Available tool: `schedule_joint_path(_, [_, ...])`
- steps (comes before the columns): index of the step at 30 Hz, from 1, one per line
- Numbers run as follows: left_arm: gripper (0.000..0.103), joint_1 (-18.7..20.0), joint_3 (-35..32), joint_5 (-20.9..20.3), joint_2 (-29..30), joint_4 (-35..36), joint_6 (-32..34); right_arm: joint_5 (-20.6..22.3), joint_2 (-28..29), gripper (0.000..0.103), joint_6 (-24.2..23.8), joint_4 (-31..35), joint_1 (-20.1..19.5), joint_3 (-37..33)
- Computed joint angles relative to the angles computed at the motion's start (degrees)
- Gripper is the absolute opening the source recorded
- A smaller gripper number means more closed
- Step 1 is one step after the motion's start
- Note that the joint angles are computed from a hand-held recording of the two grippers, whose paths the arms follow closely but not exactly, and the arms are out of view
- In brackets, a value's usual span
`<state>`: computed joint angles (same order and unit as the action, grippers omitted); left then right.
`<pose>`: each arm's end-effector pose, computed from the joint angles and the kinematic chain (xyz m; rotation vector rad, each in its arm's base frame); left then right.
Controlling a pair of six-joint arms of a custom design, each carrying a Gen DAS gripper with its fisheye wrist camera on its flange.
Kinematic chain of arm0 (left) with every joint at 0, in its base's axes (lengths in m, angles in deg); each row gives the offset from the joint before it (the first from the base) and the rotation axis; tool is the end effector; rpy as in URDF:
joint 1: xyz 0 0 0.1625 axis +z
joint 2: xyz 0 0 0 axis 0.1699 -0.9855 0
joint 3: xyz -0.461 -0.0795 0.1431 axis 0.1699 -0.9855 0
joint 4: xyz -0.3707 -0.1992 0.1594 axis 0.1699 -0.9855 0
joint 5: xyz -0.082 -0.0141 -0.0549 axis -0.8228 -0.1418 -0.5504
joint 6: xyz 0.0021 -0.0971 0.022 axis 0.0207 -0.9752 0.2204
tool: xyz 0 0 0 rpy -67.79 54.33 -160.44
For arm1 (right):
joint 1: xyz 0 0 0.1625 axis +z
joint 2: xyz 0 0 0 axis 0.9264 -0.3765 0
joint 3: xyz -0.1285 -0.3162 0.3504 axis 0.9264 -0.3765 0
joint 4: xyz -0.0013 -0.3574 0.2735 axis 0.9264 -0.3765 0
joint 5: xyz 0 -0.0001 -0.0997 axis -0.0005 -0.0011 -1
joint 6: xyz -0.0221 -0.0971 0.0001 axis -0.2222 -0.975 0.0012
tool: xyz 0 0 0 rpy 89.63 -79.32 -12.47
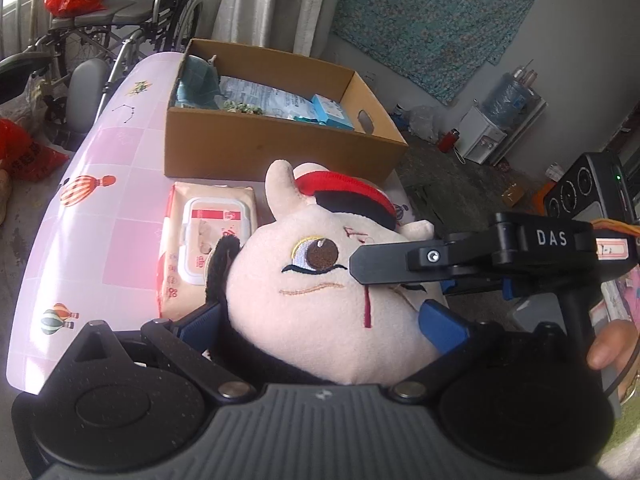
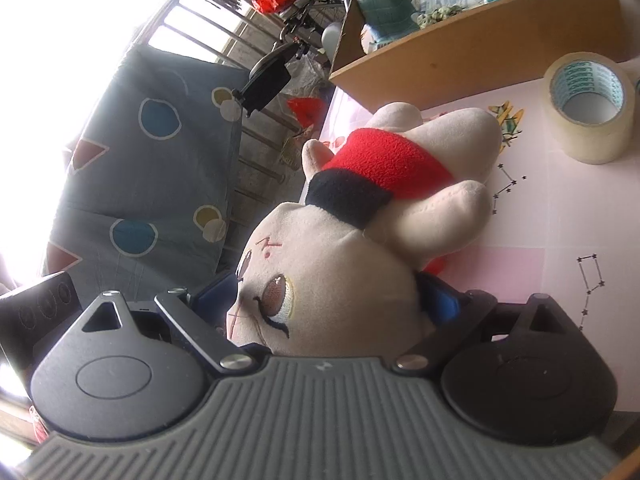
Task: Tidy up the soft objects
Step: 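Lift the plush cat off the table with both tools, then carry the plush cat with both tools over the cardboard box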
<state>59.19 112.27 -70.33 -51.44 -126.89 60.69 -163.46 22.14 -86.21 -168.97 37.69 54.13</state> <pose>-0.0524 -0.6670 0.3317 0.0716 2.5492 -0.9172 0.3814 -0.8249 0.0073 -0.5905 2.9526 -0.0582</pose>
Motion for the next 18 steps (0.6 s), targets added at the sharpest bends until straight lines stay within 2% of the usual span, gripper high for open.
schedule_joint_path(9, [0.103, -0.11, -6.80, -5.98, 5.98, 0.24, 3.97, -1.68, -5.05, 0.096, 0.63, -7.90, -2.24, 4.82])
schedule_joint_path(18, [0.103, -0.02, -12.08, -6.94, 9.78, -0.12, 7.60, 0.19, -4.57, 0.096, 0.42, -9.86, -3.88, 2.15])
